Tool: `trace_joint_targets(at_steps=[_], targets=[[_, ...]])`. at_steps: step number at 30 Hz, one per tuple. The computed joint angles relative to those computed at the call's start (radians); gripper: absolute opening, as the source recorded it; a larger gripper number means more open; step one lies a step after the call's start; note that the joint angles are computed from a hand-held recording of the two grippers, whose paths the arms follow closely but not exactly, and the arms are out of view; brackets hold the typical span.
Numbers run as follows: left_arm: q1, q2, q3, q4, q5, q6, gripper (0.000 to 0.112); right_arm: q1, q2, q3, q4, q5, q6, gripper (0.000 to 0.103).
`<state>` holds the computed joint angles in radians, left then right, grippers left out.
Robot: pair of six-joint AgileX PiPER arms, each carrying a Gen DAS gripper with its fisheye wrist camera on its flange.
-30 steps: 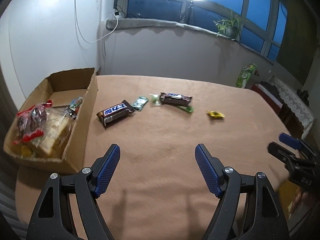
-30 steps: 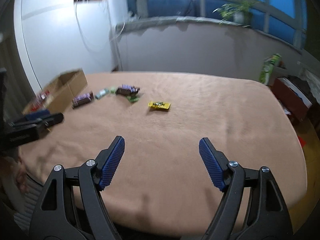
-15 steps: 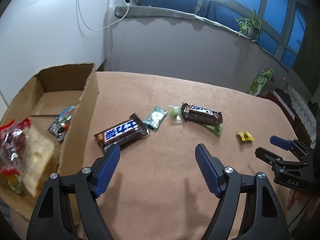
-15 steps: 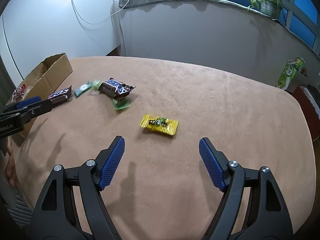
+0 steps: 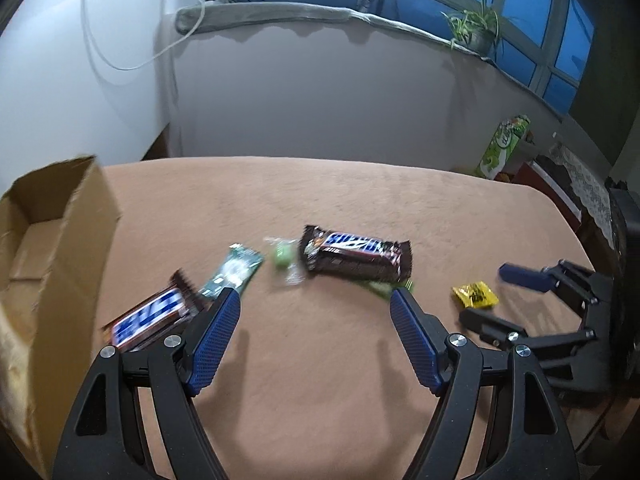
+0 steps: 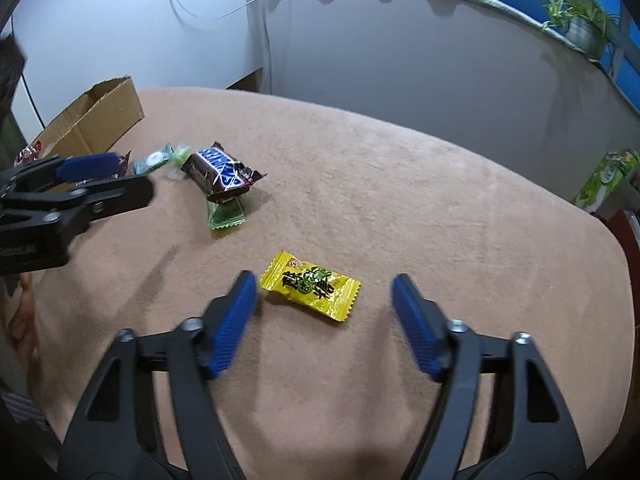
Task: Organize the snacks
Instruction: 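Reach the left tool toward the Snickers bar while the right approaches the yellow candy packet, then grasp the Snickers bar with the left tool while the right grasps the yellow candy packet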
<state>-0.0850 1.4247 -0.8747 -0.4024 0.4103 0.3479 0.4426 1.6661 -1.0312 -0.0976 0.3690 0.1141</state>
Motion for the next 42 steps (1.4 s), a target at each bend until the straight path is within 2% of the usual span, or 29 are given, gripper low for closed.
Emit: trace_joint_targets(at_steps=[4,8,11,12,13,15,18,23,27,29,36,37,42], targets=[[-0.04,0.079,-0.062,0.058,-0.013,-0.069,0.077,-0.013,0.016,-0.001,0.07,-0.017,-0.083,0.058],[-0.064,0.145,-0.113,0.086,-0.009,-0.106,0.077,-0.019,0.007,0.009,0.089,-0.03,-0.106,0.039],[-0.081,0.167,-0.139,0.133,-0.011,-0.15,0.077,-0.024,-0.003,0.022,0.109,-0.039,-0.13,0.033],[-0.089,0.173,-0.151,0.162,-0.007,-0.179,0.077,-0.025,-0.007,0.028,0.101,-0.042,-0.123,0.021],[-0.095,0.176,-0.157,0.183,-0.003,-0.197,0.077,-0.027,-0.012,0.033,0.091,-0.044,-0.112,0.017],[-0.108,0.171,-0.155,0.205,-0.003,-0.208,0.077,-0.037,-0.026,0.045,0.104,-0.048,-0.12,0.014],[-0.103,0.177,-0.154,0.127,0.002,-0.128,0.077,-0.045,-0.049,0.073,0.114,-0.056,-0.127,0.009],[-0.105,0.211,-0.185,0.084,0.022,-0.063,0.077,-0.048,-0.081,0.114,0.098,-0.074,-0.092,0.009],[-0.132,0.247,-0.222,0.165,0.045,-0.129,0.077,-0.043,-0.1,0.135,0.065,-0.082,-0.04,0.009],[-0.125,0.248,-0.223,0.107,0.043,-0.067,0.069,-0.045,-0.106,0.144,0.068,-0.087,-0.04,0.009],[-0.101,0.236,-0.204,-0.005,0.037,0.04,0.057,-0.042,-0.126,0.167,0.052,-0.104,-0.011,0.009],[-0.094,0.231,-0.198,-0.041,0.038,0.076,0.047,-0.039,-0.128,0.169,0.039,-0.106,0.005,0.009],[-0.082,0.209,-0.175,-0.107,0.047,0.142,0.046,-0.044,-0.167,0.201,0.042,-0.113,0.009,0.008]])
